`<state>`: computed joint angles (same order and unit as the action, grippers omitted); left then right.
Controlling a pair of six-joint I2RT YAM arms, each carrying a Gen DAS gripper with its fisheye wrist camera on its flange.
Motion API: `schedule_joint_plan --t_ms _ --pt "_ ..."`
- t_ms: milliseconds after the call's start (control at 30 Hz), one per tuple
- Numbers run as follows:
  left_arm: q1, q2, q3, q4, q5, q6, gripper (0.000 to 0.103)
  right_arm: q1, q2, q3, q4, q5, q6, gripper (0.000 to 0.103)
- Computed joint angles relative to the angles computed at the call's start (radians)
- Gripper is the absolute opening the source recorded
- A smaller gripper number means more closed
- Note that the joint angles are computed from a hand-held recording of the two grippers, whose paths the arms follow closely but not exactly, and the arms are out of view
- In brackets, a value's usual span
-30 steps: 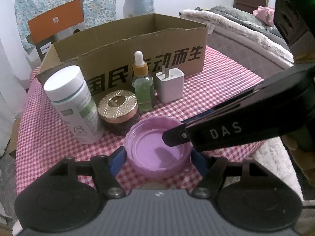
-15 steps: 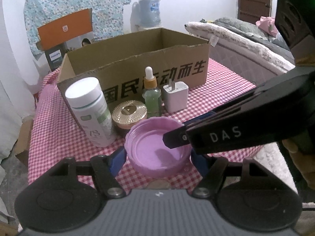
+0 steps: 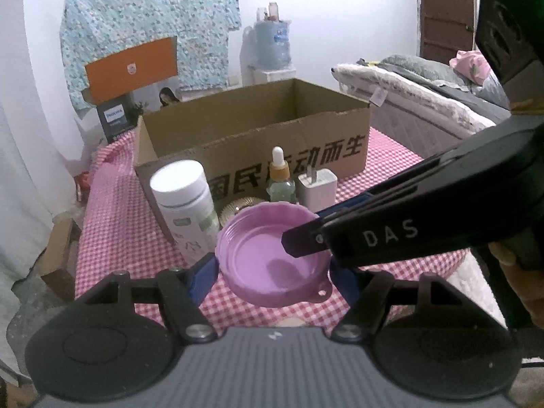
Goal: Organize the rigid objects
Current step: 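Lift the pink lid over the box, lower it inside, open the right gripper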
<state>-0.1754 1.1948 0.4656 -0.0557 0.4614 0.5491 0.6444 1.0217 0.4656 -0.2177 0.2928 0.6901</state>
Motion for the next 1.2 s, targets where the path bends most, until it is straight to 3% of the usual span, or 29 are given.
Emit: schedule_joint_plan --t_ms 300,567,767,900,1033,1200 --pt "0.052 -0.042 0.063 -0.011 0.062 0.003 0.073 0.041 -0.002 0.095 -0.033 0.089 -0.047 0.024" --pt "-0.016 0.019 0.186 0.026 -0.001 -0.032 0.073 -0.039 -0.023 0.178 -0.025 0.073 -0.167 0.024" --pt "-0.092 0.13 0.347 0.006 -0.074 -0.049 0.073 -0.231 0.005 0.28 -0.044 -0.11 -0.3 0.024" --pt "-0.149 0.274 0.539 -0.067 -0.116 -0.039 0.073 -0.401 0.087 0.389 -0.085 -0.271 -0.374 0.024" --pt "-0.214 0.509 0.835 -0.226 -0.175 -0.013 0.073 -0.598 0.28 0.571 -0.175 -0.466 -0.444 0.027" --pt "-0.262 0.842 1.25 -0.471 -0.225 -0.022 0.073 -0.736 0.587 0.819 -0.295 -0.591 -0.489 0.027"
